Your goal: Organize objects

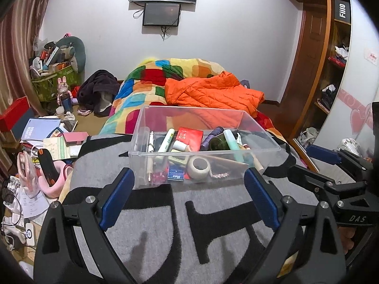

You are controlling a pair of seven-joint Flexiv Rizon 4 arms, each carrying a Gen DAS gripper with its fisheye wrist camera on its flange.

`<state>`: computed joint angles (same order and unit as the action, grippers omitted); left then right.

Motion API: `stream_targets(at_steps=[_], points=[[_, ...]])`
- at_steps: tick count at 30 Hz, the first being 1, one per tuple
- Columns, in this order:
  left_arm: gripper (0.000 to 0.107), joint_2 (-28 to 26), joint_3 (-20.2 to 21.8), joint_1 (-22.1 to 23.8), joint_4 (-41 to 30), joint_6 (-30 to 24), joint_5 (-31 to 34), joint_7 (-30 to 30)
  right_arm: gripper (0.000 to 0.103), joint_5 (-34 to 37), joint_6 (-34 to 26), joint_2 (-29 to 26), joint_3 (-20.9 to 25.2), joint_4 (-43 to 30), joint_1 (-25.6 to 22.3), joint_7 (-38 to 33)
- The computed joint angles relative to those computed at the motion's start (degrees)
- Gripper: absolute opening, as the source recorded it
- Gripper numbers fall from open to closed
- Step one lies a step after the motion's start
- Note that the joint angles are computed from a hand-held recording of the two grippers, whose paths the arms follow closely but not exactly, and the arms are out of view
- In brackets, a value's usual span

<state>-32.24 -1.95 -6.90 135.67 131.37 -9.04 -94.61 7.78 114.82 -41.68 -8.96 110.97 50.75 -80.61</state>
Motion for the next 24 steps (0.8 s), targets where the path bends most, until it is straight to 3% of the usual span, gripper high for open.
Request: stream_targets(at_steps=[24], points=[[0.095,-0.85,-0.51,0.77,-1.00,-1.04,1.14,-0.63,0.082,-3.07,-0.99,-1.18,2.10,-1.33,-3.08,2.98]])
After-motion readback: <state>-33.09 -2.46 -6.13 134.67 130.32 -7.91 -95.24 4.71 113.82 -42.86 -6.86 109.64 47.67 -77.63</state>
